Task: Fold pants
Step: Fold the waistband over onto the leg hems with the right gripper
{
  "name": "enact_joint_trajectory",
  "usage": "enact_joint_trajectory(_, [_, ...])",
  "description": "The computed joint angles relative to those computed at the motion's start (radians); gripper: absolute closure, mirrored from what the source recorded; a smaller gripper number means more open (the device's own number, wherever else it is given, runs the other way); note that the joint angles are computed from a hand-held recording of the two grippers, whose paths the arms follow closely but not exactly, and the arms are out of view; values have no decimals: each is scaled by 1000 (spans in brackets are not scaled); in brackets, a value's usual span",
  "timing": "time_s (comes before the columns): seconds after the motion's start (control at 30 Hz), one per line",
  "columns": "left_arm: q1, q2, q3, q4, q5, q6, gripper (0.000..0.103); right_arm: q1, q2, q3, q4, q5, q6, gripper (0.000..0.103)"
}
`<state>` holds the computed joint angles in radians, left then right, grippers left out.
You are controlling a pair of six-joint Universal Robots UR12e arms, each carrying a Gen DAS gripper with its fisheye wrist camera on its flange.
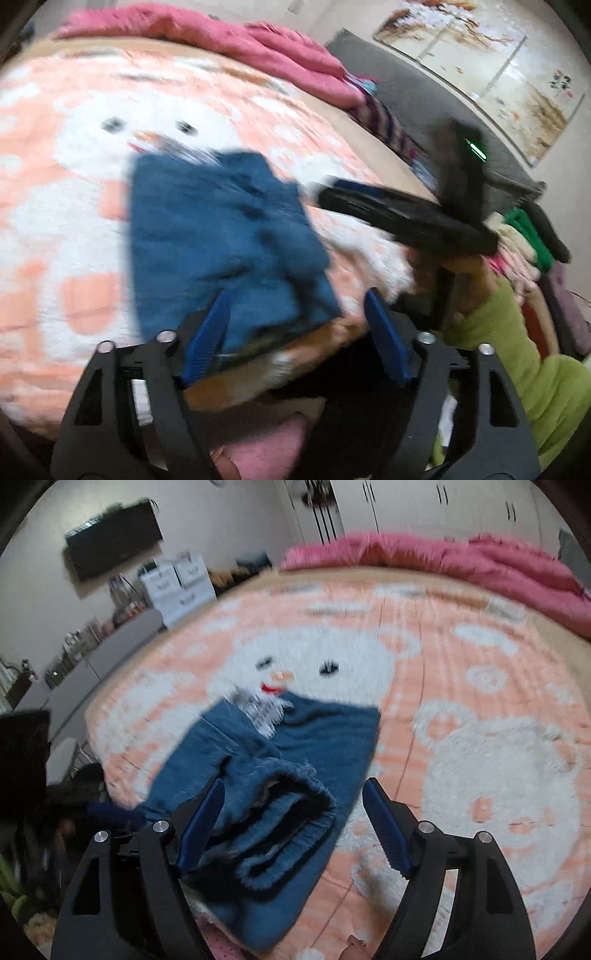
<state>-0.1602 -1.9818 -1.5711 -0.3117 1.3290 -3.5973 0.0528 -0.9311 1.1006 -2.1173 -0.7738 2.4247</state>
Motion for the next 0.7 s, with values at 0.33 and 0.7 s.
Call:
enact_joint_trajectory(0.33, [34, 6, 60, -155, 217, 18, 22, -2, -151, 215, -10, 75, -337, 25])
enact_joint_trajectory(0.7, [44, -87, 198, -292, 116, 132, 58, 75, -162, 266, -89, -63, -605, 45])
